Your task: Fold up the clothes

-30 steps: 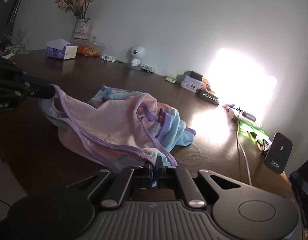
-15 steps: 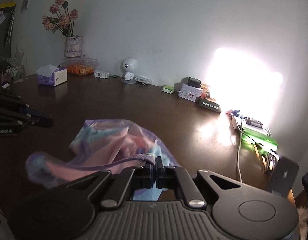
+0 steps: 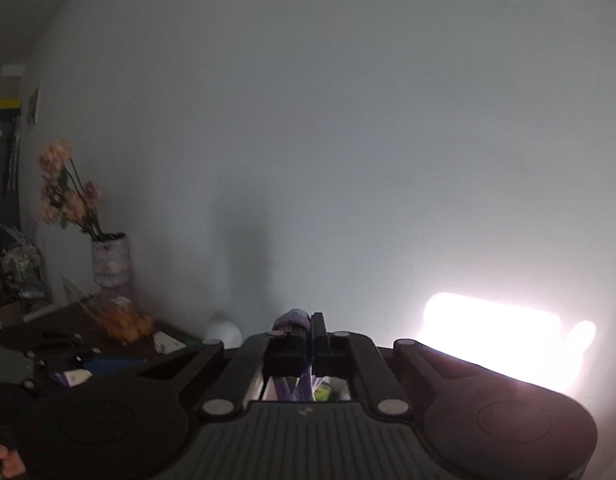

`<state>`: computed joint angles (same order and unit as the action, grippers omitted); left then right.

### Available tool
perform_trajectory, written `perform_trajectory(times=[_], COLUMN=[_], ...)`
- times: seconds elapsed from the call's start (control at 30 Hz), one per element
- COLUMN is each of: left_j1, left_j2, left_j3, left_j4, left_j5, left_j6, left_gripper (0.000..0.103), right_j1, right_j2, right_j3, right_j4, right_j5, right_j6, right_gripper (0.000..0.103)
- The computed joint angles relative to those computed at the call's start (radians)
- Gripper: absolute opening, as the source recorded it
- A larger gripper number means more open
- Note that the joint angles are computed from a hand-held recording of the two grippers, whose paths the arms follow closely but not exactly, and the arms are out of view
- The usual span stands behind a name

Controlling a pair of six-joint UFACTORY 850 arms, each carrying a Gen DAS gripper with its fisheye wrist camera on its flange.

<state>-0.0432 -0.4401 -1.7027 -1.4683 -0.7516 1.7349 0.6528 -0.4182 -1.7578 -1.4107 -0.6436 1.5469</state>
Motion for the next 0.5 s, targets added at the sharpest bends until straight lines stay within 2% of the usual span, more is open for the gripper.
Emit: perform_trajectory(times=[0.07, 0.13, 0.23, 0.3, 0.37, 0.5], left_j1=[0.012, 0.032, 0.06, 0.079, 0.101, 0.154], left_j2=[0.064, 0.118, 0.23, 0.309, 0.37, 0.461], left_j3=[0.073, 0.129, 0.258, 0.359, 0.441, 0.603], left_j4=[-0.074, -0.133, -0.25, -0.315, -0.352, -0.338], left_j5=[-0.004, -0.034, -0.092, -0.114, -0.137, -0.211], left_j6=[0.084, 0.122, 0.24, 0.318, 0.359, 0.332], left_gripper=[0.051, 0.055, 0.071, 0.073, 0.073, 0.079], right_j1=[0.027, 0.066, 0.114, 0.162, 0.201, 0.21], right_j2=[0.06, 0.104, 0.142, 0.125, 0.08, -0.045], right_j3=[0.047, 0.073, 0.063, 0.018, -0.055, -0.189], right_j4=[-0.11, -0.229, -0.304, -0.276, -0.178, 0.13], right_j5=[0.028, -0.001, -0.003, -0.078, -0.169, -0.332], right_j6=[0.094, 0.208, 0.295, 0.201, 0.035, -0.347], right_gripper=[0.001, 0.001, 0.001, 0.001, 0.001, 0.001])
